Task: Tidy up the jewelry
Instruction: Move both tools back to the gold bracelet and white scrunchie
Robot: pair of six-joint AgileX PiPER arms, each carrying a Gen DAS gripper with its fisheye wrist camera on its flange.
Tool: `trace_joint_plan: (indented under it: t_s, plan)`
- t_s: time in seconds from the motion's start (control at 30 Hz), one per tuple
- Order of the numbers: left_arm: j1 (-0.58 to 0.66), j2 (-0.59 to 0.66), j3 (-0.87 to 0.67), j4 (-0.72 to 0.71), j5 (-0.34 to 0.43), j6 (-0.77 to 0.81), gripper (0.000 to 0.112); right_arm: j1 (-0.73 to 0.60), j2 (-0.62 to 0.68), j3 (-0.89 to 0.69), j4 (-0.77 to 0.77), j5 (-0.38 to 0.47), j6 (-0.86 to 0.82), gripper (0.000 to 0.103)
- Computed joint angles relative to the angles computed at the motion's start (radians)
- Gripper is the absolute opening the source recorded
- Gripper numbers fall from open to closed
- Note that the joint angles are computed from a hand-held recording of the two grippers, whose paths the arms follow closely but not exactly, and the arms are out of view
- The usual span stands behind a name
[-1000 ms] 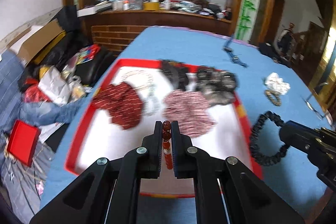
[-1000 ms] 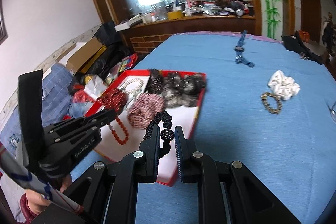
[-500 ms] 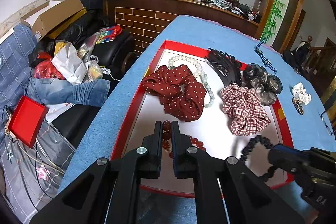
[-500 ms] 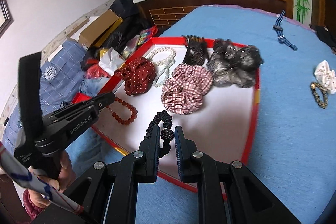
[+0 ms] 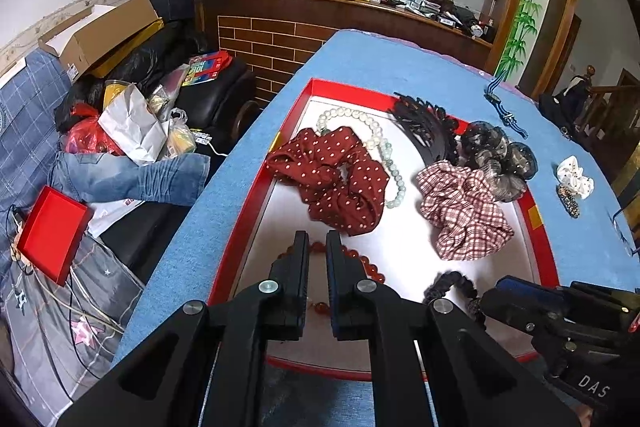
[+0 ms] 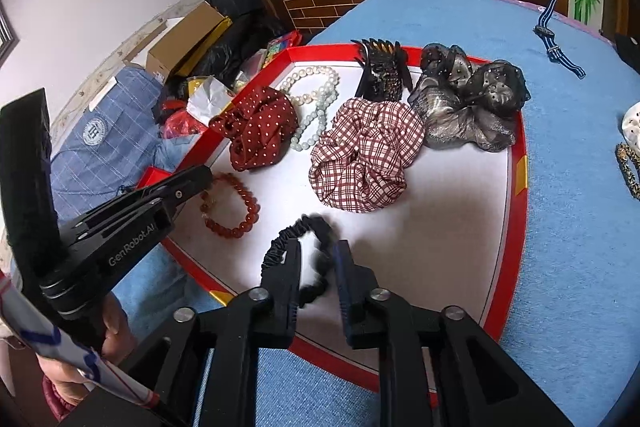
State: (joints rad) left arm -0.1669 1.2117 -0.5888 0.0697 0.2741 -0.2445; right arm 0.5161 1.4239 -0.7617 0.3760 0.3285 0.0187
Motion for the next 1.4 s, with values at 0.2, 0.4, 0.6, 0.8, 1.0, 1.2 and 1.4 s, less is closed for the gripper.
trace_joint_plan:
  t_s: [0.2, 0.4, 0.6, 0.8, 1.0, 1.2, 1.4]
  plan:
    - [-0.046, -0.024, -0.02, 0.105, 0.036, -0.12, 0.009, -0.03, -0.074, 0.033, 0.028, 0.009, -0.032, 0.024]
    - [-0.151, -0.043, -0.06, 0.257, 0.094, -0.298, 0.009, -0.152, -0.211, 0.077, 0.105, 0.065, -0.13, 0.024]
    - [-0.378, -0.005, -0.132, 0.486, 0.189, -0.569, 0.009, -0.424, -0.302, 0.103, 0.257, 0.175, -0.341, 0.025]
    - [-0.612, 0.12, -0.267, 0.554, 0.277, -0.672, 0.019, -0.826, -0.284, 0.104, 0.442, 0.345, -0.636, 0.024]
    - [-0.744, 0.33, -0.487, 0.415, 0.305, -0.545, 0.023, -1.15, -0.215, 0.052, 0.505, 0.457, -0.8, 0.025]
    - [-0.748, 0.643, -0.889, 0.133, 0.424, -0.298, 0.023, -1.335, -0.085, 0.022, 0.555, 0.42, -0.936, 0.028]
    - [-0.689, 0.995, -1.401, -0.024, 0.668, -0.211, 0.023, -1.423, -0.007, -0.014, 0.593, 0.484, -0.97, 0.028]
